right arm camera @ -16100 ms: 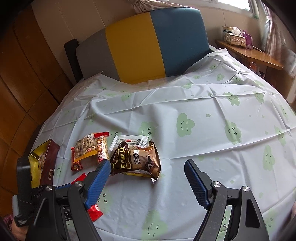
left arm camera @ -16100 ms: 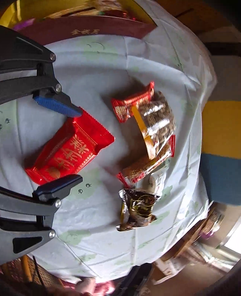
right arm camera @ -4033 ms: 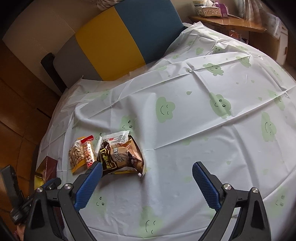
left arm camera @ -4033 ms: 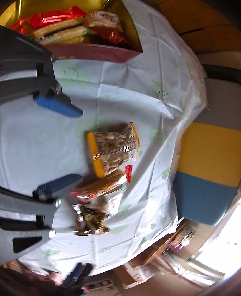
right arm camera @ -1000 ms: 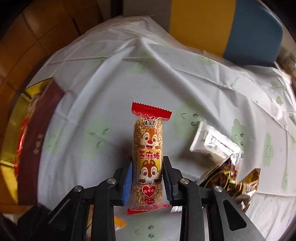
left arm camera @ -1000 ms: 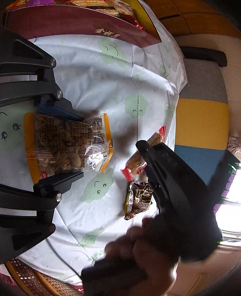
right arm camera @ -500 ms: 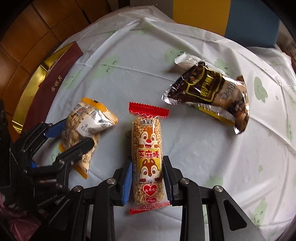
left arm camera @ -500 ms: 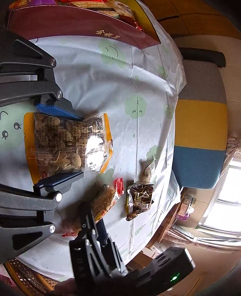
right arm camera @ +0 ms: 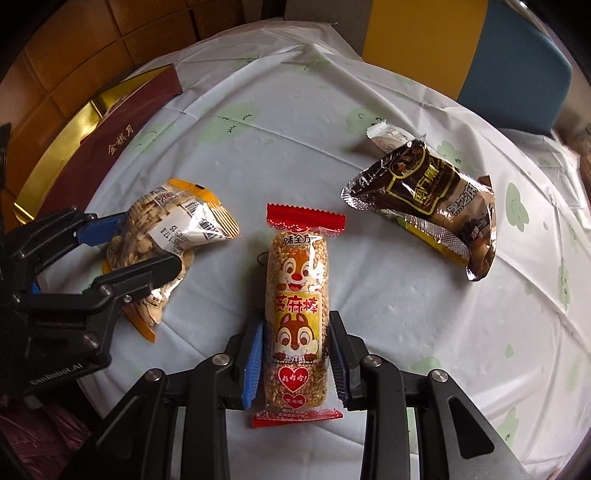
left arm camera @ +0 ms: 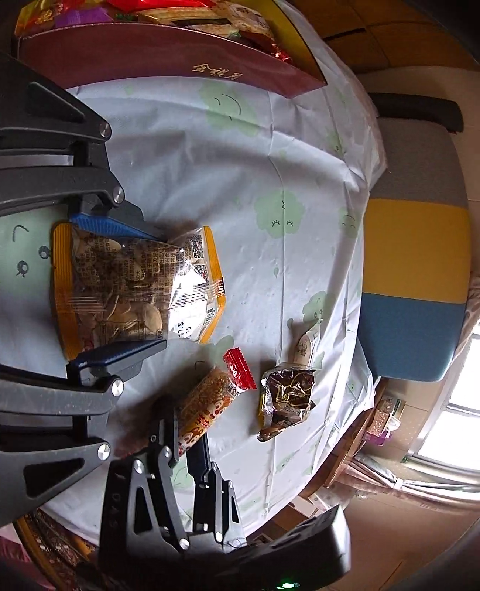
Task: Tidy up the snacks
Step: 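Carry the peanut packet into the gold tray and open the left gripper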
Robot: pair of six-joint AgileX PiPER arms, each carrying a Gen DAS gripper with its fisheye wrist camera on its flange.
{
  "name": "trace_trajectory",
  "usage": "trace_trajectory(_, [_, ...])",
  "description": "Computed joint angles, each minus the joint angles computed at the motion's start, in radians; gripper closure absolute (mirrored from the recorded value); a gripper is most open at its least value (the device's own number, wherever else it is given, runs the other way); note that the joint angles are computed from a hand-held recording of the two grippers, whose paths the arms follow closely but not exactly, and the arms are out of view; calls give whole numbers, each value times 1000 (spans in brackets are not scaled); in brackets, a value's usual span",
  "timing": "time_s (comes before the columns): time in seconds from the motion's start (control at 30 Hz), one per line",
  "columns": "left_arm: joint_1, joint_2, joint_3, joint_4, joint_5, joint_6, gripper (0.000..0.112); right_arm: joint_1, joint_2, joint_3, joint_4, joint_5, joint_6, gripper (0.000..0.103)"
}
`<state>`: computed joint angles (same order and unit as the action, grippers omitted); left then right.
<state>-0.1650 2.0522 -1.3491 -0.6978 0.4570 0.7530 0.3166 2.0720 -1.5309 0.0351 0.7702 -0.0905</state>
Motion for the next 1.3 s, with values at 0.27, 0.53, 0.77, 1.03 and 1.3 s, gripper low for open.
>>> trace_trajectory(0.27, [80,-119,14,-69,135,40,64,28,19,-19,-23,-2,43,69])
trace_trajectory(0.53, [294,-131,-152,3,264,-121,64,31,17,-19,-38,-2,48,69])
trace_trajectory(0.77, [486,60,-409,163,385,-392,64,33,15,-18,-42,0,53,69])
trace_trajectory(1.03, [555,280,-705,324,496,-605,64,31,16,-20,-37,2,55,69])
trace_trajectory(1.3, [535,440,-946,454,617,-640,62,28,17,-22,-30,3,57,69])
